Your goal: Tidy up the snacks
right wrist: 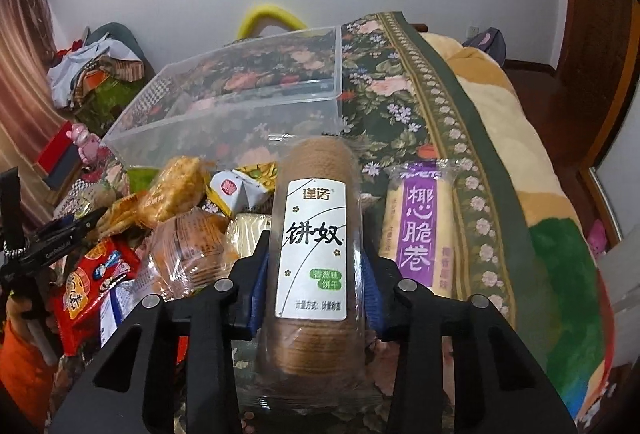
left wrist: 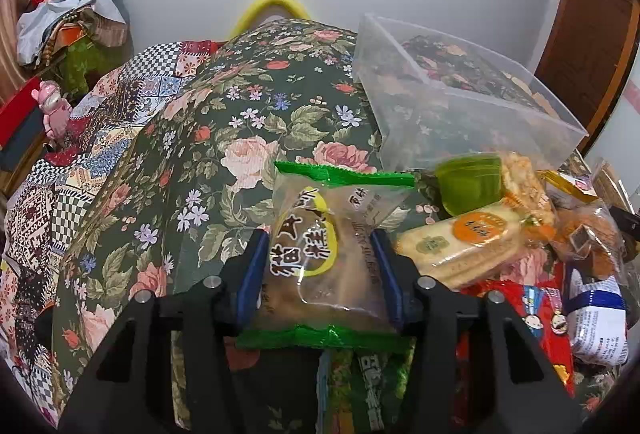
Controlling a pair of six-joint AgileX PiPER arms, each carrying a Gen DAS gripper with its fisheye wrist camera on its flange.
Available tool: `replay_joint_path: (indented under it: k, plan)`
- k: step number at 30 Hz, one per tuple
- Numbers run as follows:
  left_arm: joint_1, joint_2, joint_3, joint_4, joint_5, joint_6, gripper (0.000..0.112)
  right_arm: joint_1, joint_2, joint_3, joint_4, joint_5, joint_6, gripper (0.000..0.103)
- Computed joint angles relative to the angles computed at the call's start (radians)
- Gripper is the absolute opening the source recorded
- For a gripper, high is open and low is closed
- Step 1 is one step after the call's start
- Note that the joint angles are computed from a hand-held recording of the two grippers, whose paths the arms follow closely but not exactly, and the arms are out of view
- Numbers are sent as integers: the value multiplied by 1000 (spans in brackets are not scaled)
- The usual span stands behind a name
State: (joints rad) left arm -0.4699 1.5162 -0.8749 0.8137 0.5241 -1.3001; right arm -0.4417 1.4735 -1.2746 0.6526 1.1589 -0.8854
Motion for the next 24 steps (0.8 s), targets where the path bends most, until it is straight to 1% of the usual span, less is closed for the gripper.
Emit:
replay_joint_path:
  k: [4,9,14,21,24]
  plan:
    - [-8,-42,2,-21,23,16,46,-9,-14,-1,8,-11,-10,36]
    - [-41,-99,-19,-1,95,12,46,-26,-6,-50,40,16,-7,36]
    - [-76,-138,-83,6,156,40,46,-24,1,-112,79,27,-3,36]
    - [-100,-110,-236,8,198,109,46,14,33,-210,129,15,25,36]
    - [-106,-74,-315,8,210,143,46,42,63,-266,146,3,44,36]
